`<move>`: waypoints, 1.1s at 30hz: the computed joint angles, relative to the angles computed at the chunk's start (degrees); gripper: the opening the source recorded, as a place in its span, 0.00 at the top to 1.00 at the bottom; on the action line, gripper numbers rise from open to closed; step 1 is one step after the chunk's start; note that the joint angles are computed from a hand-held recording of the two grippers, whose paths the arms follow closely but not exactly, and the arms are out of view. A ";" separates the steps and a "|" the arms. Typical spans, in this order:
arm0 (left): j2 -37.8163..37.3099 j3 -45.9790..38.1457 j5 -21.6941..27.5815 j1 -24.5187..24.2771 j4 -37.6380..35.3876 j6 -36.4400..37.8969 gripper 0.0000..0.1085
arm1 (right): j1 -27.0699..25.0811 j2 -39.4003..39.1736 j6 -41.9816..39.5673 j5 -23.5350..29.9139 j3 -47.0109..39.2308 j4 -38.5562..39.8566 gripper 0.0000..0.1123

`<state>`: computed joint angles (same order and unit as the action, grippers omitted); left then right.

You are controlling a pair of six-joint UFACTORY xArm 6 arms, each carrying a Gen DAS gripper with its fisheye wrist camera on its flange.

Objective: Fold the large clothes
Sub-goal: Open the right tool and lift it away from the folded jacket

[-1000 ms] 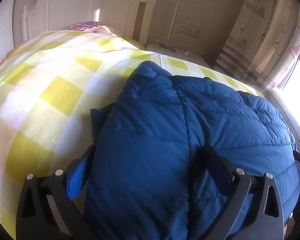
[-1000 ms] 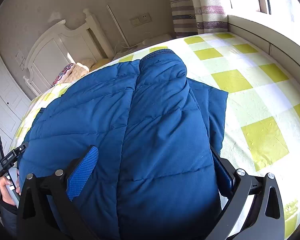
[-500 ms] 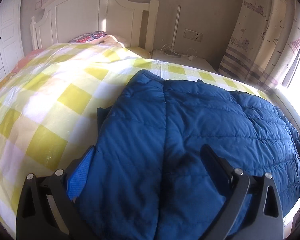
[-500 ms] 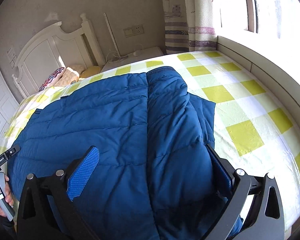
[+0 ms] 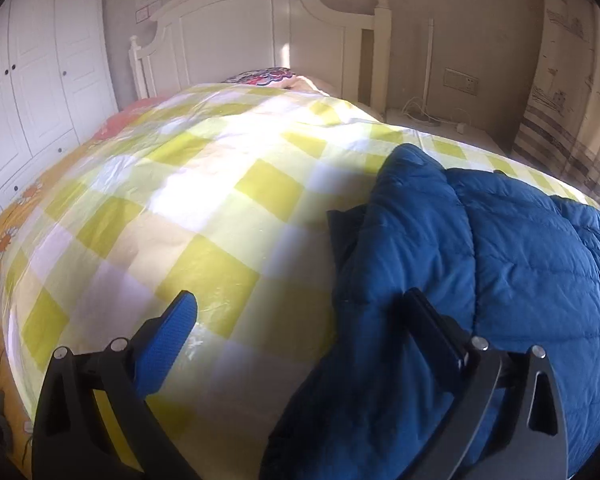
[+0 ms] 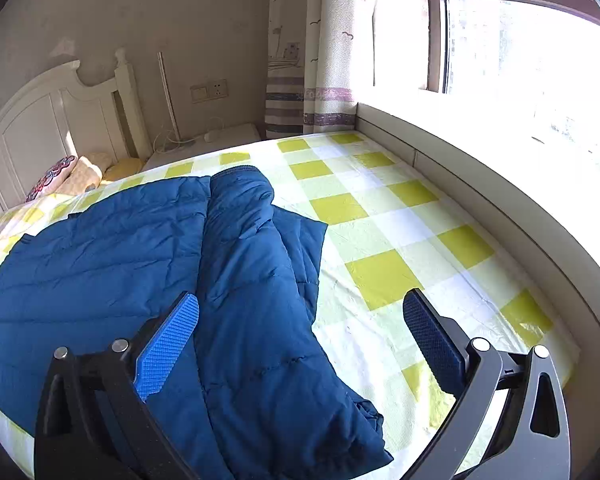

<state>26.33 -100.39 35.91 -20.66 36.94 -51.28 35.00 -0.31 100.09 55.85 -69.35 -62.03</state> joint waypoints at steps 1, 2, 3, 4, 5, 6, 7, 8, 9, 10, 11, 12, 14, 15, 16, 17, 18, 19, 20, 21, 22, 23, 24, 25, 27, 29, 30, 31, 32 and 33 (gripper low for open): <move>-1.10 0.64 1.50 0.20 2.63 -6.00 0.08 | 0.93 -0.38 0.92 -1.06 0.28 -3.28 0.13; -2.83 2.21 0.97 0.50 4.12 -9.84 0.08 | 1.53 -0.08 -0.01 -3.76 -0.05 -5.83 0.13; -4.67 4.21 -1.96 0.62 4.75 -11.28 0.08 | 2.00 1.11 -2.75 -6.98 -1.28 -6.72 0.13; -6.12 6.43 -6.98 0.72 4.60 -10.32 0.08 | 2.21 3.28 -7.25 -10.19 -3.41 -5.62 0.13; -6.80 8.01 -12.15 0.49 2.83 -6.96 0.08 | 2.48 6.01 -12.38 -12.28 -6.05 -3.35 0.13; -6.26 8.29 -15.88 -0.45 -1.00 -1.20 0.08 | 2.64 8.33 -16.12 -12.96 -8.14 -1.58 0.13; -5.07 7.54 -17.22 -1.94 -5.16 4.79 0.07 | 3.00 10.33 -18.73 -12.17 -9.96 0.31 0.13; -2.49 4.80 -16.15 -3.74 -8.91 10.79 0.07 | 2.34 11.49 -21.00 -12.51 -10.54 2.91 0.13; 0.08 1.43 -12.69 -5.07 -12.87 16.78 0.07 | 0.68 11.30 -21.07 -15.26 -9.12 4.59 0.13; 2.74 -2.09 -8.88 -5.47 -17.17 22.76 0.07 | -1.30 9.23 -18.75 -18.85 -5.83 5.28 0.13; 4.26 -3.54 -7.47 -5.14 -20.21 26.34 0.07 | -2.93 6.77 -14.24 -20.04 -2.50 5.34 0.13; 4.25 -2.85 -8.46 -4.66 -23.01 27.60 0.07 | -4.10 3.87 -9.85 -18.83 0.81 5.68 0.13; 3.28 -1.08 -9.61 -3.41 -24.11 26.74 0.07 | -4.96 -2.98 -2.80 -12.06 7.12 8.17 0.13; 3.06 -1.08 -8.68 -2.63 -25.32 27.19 0.07 | -5.68 -6.82 -0.43 -11.28 10.78 9.26 0.13; 2.78 -0.40 -8.50 -1.64 -28.94 29.05 0.07 | -6.05 -11.12 2.48 -12.91 14.99 8.46 0.13; 2.63 0.70 -9.37 -0.86 -34.93 31.83 0.07 | -6.44 -15.05 5.52 -16.90 19.10 6.06 0.13; 2.38 1.97 -10.01 -0.48 -40.93 34.10 0.07 | -6.41 -17.99 7.86 -20.75 22.22 4.12 0.13; 2.37 2.69 -10.43 -0.20 -46.89 36.71 0.07 | -6.10 -19.88 8.81 -24.68 24.52 3.83 0.13; 1.86 4.13 -12.31 -0.08 -50.44 39.28 0.07 | -5.51 -20.74 8.90 -27.89 26.09 4.67 0.13; 1.53 5.16 -13.47 -0.16 -51.61 41.34 0.07 | -4.53 -20.99 9.28 -29.70 27.13 5.51 0.13; 1.41 5.76 -14.31 -0.31 -50.37 41.01 0.07 | -3.50 -20.71 10.68 -30.94 27.83 5.96 0.13; 1.58 5.51 -14.09 -0.40 -47.40 38.27 0.07 | -3.30 -19.97 13.22 -33.22 28.48 5.57 0.13; 1.70 5.38 -14.17 -0.43 -46.65 37.19 0.07 | -3.90 -18.91 17.16 -36.71 28.95 3.44 0.13; 1.96 4.98 -13.95 -0.49 -45.74 36.32 0.07 | -4.30 -17.45 21.80 -39.38 28.68 0.04 0.13; 2.26 4.43 -13.47 -0.54 -44.66 35.53 0.07 | -3.92 -14.53 23.97 -38.70 26.07 -2.93 0.12; 2.16 4.51 -13.53 -0.50 -45.23 35.94 0.07 | -5.56 -10.60 21.11 -43.13 22.68 -2.10 0.12; 1.93 4.79 -13.61 -0.48 -45.53 36.21 0.07 | -6.62 -7.78 19.30 -46.03 20.55 -1.27 0.12; 1.93 4.79 -13.62 -0.44 -45.70 36.39 0.07 | -6.82 -5.54 15.12 -46.54 18.49 1.53 0.12; 1.94 4.76 -13.53 -0.44 -45.58 36.32 0.07 | -6.98 -3.16 9.21 -45.88 16.01 6.14 0.12; 2.16 4.37 -13.32 -0.43 -45.36 36.18 0.07 | -7.23 -0.77 5.69 -45.27 13.36 9.37 0.12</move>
